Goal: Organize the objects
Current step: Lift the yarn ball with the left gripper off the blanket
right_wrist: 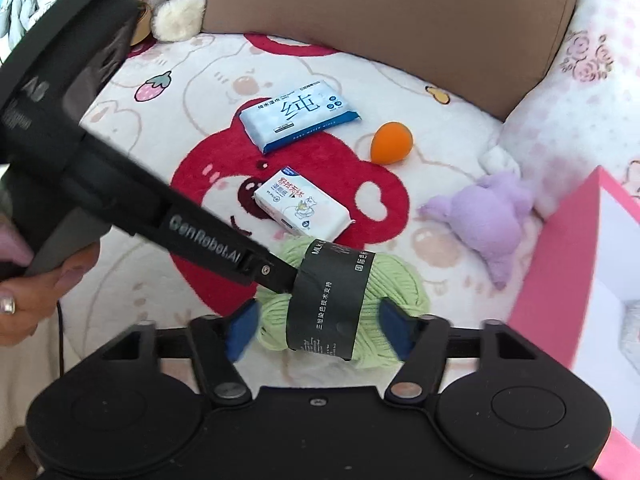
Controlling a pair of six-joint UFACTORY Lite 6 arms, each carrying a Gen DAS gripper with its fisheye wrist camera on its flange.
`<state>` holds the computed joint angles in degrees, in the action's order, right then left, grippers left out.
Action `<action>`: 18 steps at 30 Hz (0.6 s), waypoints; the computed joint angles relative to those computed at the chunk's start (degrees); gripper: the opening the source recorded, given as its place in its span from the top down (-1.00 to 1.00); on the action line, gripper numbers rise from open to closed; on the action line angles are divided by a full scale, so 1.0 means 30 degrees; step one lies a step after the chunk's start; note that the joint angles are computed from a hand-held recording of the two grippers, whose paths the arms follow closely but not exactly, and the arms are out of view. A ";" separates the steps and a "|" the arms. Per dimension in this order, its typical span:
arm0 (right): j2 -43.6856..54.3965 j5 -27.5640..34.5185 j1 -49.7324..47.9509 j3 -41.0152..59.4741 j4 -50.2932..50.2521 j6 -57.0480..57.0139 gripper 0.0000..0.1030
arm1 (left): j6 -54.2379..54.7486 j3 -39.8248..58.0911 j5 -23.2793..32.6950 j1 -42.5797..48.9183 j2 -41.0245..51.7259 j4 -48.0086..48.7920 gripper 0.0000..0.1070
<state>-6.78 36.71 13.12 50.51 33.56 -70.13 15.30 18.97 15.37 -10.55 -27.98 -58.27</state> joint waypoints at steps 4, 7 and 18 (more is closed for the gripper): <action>-0.0574 -0.1328 -0.0174 -0.1015 0.0119 -0.1423 -0.74 | -0.1686 -0.0076 0.0178 0.0211 -0.0357 0.1908 0.54; 0.0212 -0.2144 -0.0100 -0.1046 -0.0134 -0.1457 -0.74 | -0.0100 -0.0182 0.0674 0.0679 -0.0361 0.0363 0.53; 0.2605 -0.3910 0.0010 -0.1047 0.0893 -0.2257 -0.84 | 0.1326 -0.0607 0.0769 0.0969 -0.0817 -0.0662 0.20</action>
<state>1.03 24.98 13.16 47.37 36.24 -76.90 19.28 17.15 17.68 -7.64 -30.43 -60.26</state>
